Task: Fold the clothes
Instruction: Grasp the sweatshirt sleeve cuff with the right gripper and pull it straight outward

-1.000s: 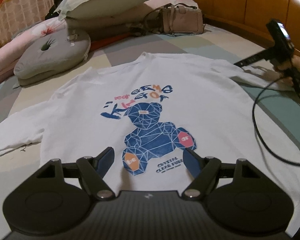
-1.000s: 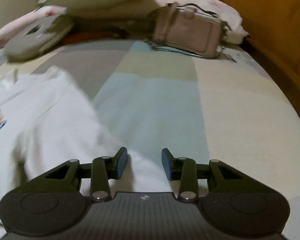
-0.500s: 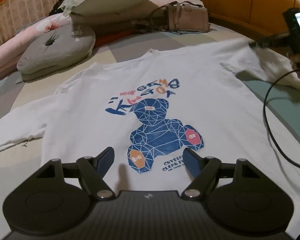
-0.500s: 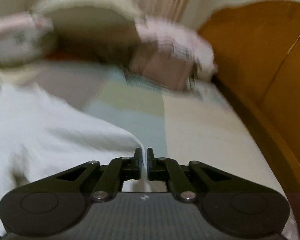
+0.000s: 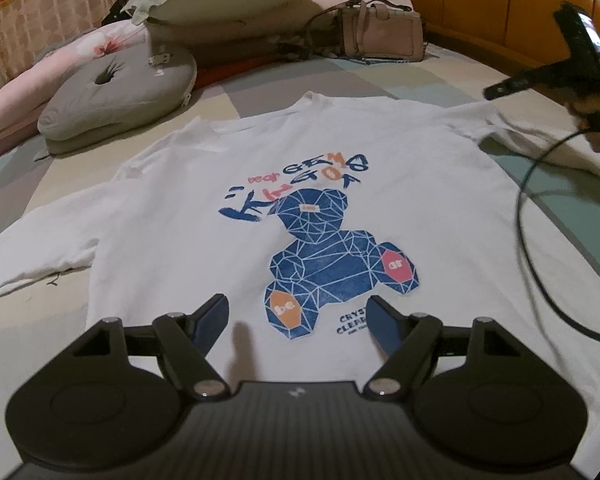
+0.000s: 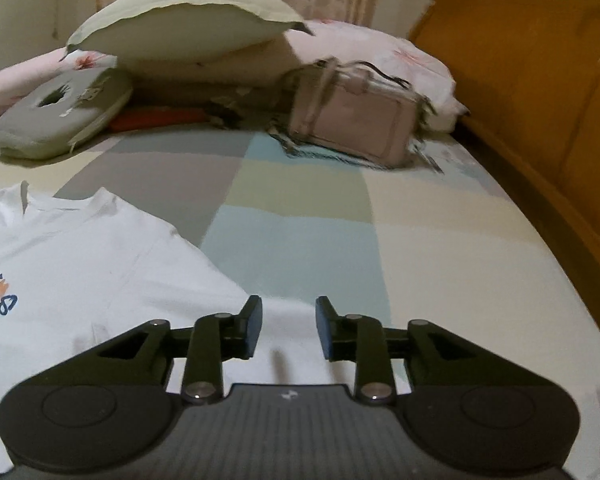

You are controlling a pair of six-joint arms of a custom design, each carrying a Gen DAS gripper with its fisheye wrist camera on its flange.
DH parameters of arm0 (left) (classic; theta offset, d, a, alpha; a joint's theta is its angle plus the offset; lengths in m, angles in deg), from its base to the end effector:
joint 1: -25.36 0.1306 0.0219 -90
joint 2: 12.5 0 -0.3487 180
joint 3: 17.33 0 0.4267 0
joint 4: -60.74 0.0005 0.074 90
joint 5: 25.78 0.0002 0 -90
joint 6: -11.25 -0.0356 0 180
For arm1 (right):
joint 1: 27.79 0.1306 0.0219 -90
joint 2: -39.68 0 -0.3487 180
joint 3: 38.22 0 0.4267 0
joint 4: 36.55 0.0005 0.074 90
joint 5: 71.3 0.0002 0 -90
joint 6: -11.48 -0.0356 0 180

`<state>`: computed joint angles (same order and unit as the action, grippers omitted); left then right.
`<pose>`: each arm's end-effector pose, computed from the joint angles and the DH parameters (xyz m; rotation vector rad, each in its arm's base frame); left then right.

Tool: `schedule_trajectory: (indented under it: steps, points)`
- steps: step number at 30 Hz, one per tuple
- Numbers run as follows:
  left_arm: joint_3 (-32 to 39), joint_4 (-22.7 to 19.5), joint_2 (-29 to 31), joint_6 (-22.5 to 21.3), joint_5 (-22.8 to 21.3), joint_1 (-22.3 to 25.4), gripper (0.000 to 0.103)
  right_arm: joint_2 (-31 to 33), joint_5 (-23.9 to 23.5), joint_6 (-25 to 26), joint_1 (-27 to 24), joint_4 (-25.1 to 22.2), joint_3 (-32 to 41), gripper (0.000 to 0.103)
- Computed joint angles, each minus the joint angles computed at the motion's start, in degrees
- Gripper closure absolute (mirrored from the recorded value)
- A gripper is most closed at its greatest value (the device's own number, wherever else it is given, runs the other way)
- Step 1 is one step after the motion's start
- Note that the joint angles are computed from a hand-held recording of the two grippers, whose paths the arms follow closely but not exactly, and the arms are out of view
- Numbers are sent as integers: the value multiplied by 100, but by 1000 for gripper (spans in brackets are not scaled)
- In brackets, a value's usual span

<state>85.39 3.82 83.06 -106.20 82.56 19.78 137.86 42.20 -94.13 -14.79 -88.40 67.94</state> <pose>0.5448 -0.0650 0.4484 0.8141 2.2489 -0.2125 0.5595 0.1141 0.4609 0.2516 2.2548 -0.2177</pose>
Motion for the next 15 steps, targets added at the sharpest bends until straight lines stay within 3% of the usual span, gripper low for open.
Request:
schedule_trajectory:
  steps: [3,6,13,15]
  points:
    - [-18,-17,-32,-3,16,10,27,-594,106,-546,-32,-137,-550,66]
    - [-47,-49,-85,-6,70,-1,27,-1662,212,-1517,29,-207,-1591,51]
    - [-123,-234,-260,-164,199,-145,27,-3852,511,-3850,351,-940,-3451,38]
    - [-150,-272,-322,-208,211,-207,27,-4247,467,-4266,326,-766,-3856,38]
